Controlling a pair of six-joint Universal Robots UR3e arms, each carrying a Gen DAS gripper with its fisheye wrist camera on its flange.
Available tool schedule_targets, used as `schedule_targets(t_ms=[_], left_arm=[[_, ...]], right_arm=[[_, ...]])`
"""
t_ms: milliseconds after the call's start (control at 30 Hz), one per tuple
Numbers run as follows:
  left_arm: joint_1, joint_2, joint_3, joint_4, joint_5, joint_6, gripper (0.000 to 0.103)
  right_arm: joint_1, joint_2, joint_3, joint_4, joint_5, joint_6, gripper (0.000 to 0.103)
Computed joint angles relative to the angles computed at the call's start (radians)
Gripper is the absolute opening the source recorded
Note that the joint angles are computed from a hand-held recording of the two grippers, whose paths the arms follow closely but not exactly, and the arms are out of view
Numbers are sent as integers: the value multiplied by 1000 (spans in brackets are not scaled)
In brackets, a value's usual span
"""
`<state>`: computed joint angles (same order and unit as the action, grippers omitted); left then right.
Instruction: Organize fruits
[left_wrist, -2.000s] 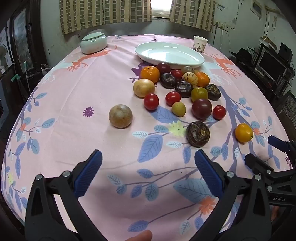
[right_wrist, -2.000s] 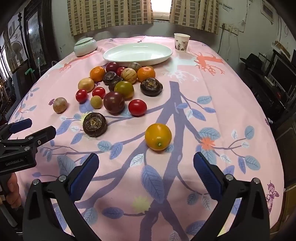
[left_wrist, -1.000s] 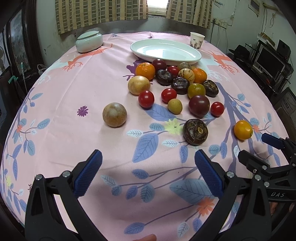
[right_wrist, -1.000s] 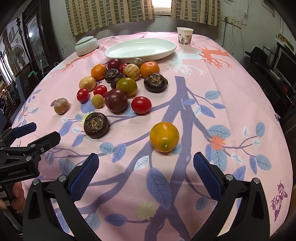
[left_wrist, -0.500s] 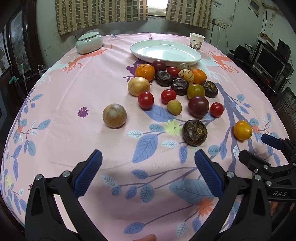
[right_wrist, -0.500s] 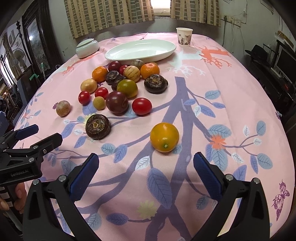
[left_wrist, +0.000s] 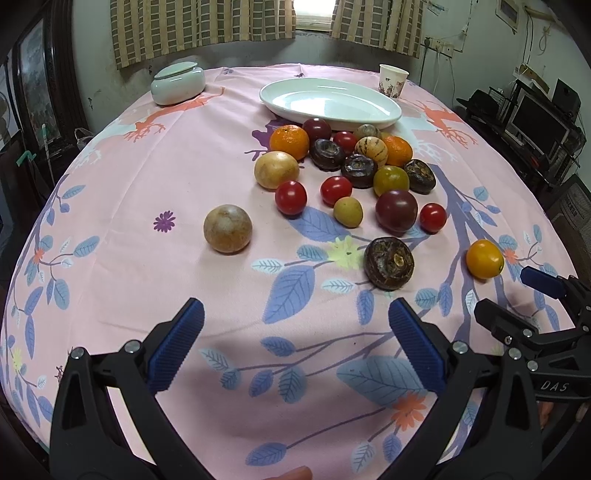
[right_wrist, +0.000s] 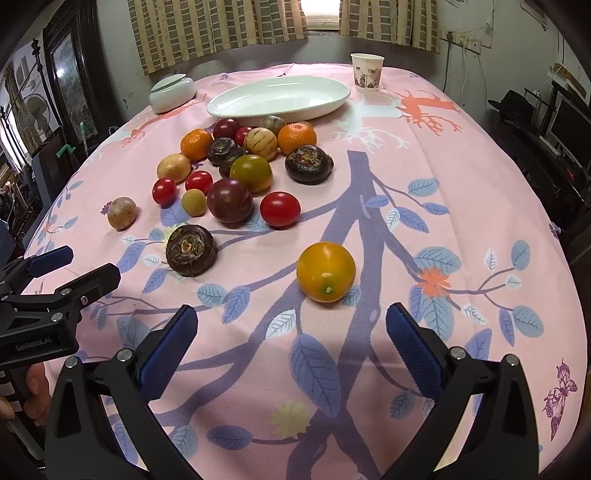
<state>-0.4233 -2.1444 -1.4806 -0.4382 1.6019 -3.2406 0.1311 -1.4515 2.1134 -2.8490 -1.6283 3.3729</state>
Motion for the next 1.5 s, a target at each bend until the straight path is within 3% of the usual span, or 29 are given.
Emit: schedule_targets(t_ms=[1100, 1433, 1500], left_arm=[[-3, -17, 14, -12, 0, 3, 101], [53, -28, 24, -16, -18, 23, 101], [59, -34, 30, -16, -27, 34, 101]], right_arm=[[3, 16, -3, -3, -12, -14, 102], [-39, 10, -44, 61, -2, -148, 102], [-44, 36, -83, 102, 7, -182, 94]])
